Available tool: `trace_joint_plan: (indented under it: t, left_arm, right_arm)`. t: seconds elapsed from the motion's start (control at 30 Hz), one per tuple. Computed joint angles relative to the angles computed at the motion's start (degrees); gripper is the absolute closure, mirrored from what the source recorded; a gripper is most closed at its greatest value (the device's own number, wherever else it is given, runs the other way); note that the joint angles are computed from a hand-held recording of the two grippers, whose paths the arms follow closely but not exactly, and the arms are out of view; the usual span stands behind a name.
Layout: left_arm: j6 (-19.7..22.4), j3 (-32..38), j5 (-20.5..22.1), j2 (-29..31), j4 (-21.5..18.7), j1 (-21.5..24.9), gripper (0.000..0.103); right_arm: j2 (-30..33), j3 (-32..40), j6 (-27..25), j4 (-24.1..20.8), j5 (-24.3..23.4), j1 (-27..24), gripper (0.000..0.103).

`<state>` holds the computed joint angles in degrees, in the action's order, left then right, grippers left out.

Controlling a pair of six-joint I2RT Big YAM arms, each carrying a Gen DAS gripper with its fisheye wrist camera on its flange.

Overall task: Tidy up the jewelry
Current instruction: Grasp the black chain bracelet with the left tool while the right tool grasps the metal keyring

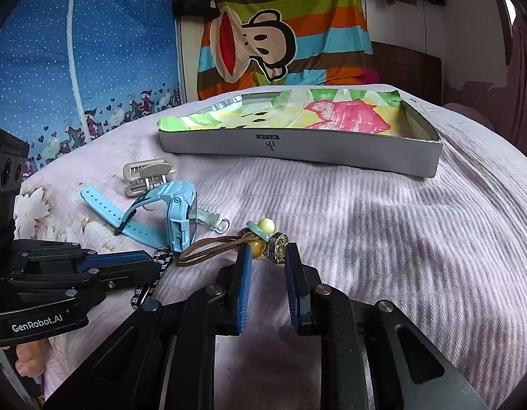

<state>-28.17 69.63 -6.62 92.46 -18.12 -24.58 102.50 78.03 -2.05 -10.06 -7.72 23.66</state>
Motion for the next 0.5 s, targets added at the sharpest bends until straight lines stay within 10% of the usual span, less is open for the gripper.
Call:
trace_joint_plan:
  t: [0.5]
  left_arm:
    - [0.70,-3.31,0.70,-2.43,3.83,-0.44,0.099]
  right_arm:
    - [-0.68,-1.33,1.11,1.98,-0.40,-0.08,0.095]
